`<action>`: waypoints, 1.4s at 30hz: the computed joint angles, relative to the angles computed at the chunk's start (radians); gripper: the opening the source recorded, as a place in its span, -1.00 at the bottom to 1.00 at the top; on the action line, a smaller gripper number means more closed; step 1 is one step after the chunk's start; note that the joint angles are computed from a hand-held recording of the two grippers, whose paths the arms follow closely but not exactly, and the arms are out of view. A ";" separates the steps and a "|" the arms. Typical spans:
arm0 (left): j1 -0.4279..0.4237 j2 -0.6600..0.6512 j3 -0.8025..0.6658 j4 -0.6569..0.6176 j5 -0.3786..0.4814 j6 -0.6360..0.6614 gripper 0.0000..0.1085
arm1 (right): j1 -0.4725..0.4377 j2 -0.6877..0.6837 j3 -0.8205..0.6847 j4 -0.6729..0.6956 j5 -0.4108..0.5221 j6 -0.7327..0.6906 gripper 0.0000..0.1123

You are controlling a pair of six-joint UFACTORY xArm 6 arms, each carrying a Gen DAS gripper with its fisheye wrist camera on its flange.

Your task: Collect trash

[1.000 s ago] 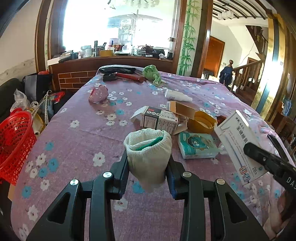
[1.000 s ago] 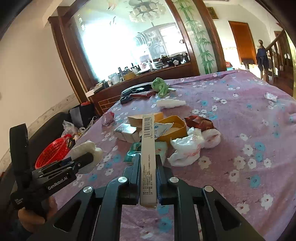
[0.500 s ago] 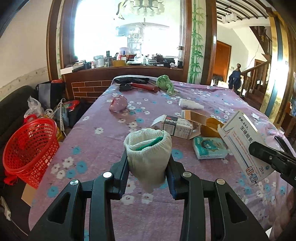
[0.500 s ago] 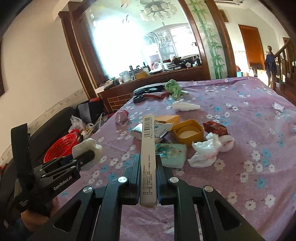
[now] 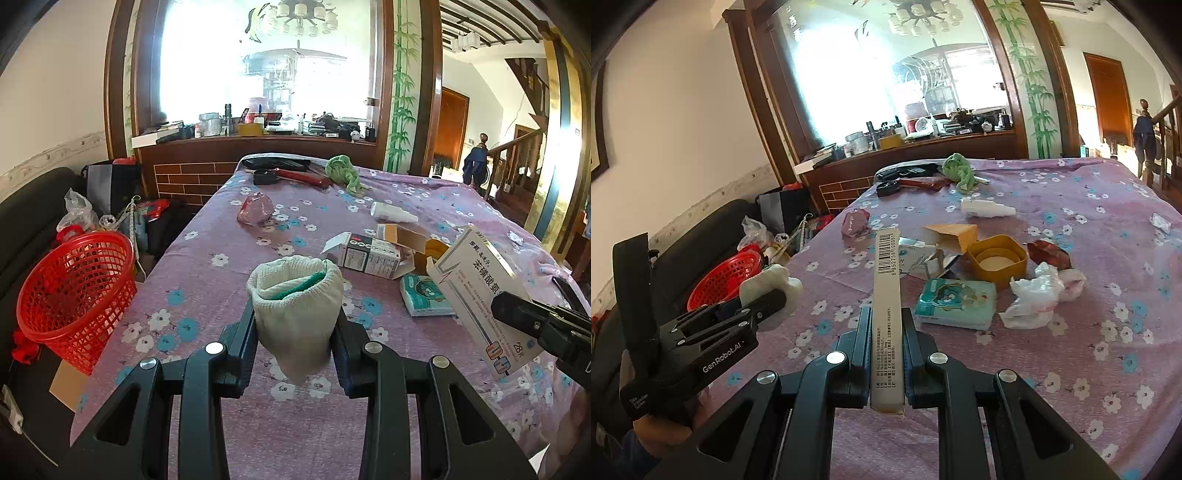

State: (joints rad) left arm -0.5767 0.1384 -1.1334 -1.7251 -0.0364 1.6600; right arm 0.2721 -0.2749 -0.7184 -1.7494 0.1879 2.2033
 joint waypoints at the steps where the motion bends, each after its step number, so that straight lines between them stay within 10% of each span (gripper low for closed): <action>1: 0.002 -0.001 0.001 -0.003 0.000 0.002 -0.37 | 0.002 0.005 -0.004 0.003 -0.001 -0.004 -0.74; 42: 0.059 0.008 0.014 0.014 0.024 -0.027 -0.37 | 0.044 0.163 -0.126 0.124 -0.026 -0.165 -0.74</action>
